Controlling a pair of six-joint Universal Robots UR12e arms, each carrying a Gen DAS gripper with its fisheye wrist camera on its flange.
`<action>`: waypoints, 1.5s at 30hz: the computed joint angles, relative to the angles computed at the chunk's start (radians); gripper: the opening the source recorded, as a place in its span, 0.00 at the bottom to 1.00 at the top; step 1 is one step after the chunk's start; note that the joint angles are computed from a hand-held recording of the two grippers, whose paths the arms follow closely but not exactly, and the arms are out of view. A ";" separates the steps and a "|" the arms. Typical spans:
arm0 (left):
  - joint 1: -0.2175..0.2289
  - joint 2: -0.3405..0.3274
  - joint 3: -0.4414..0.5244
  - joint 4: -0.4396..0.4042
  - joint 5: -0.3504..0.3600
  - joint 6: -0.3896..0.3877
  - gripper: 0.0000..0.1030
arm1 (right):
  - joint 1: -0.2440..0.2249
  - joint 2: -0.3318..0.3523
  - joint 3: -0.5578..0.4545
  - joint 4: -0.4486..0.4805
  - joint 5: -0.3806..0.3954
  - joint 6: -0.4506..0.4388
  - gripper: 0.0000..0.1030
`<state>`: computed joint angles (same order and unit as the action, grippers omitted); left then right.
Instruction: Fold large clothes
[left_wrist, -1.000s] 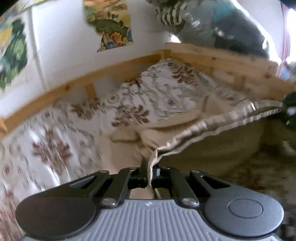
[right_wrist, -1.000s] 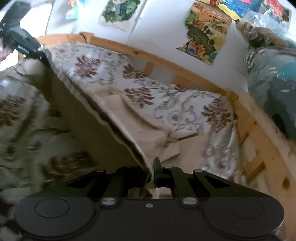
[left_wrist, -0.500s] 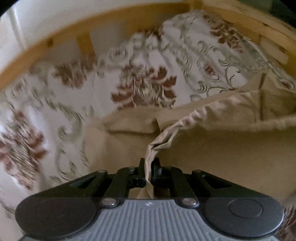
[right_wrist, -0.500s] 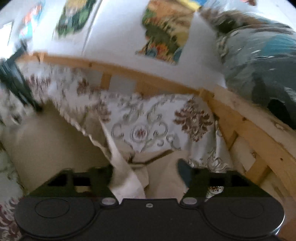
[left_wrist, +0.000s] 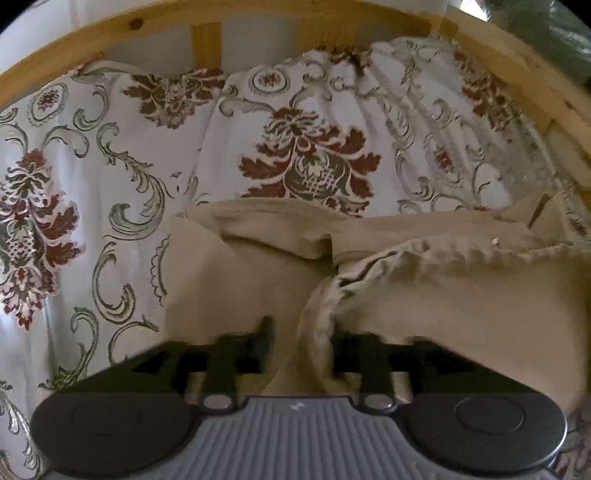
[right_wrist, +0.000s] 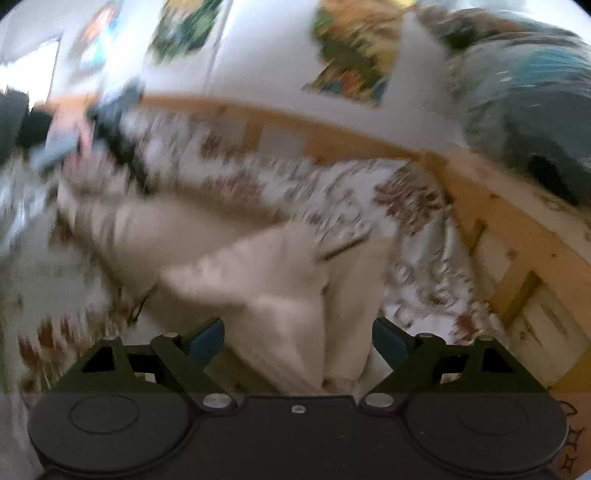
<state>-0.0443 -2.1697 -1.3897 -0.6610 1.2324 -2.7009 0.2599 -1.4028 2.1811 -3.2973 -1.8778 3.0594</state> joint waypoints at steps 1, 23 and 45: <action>0.006 0.007 -0.009 0.015 -0.016 -0.004 0.72 | 0.008 0.013 -0.005 0.003 -0.014 -0.016 0.78; 0.141 0.210 -0.433 0.394 -0.209 0.237 0.99 | -0.003 0.042 0.010 -0.069 -0.238 0.643 0.63; 0.196 0.121 -0.380 0.573 -0.316 -0.317 0.19 | 0.027 0.074 -0.005 0.057 -0.343 0.863 0.23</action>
<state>0.1513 -2.0485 -1.7701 -0.0884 0.9169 -3.0176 0.2872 -1.3293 2.1766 -3.2404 -2.2207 3.9228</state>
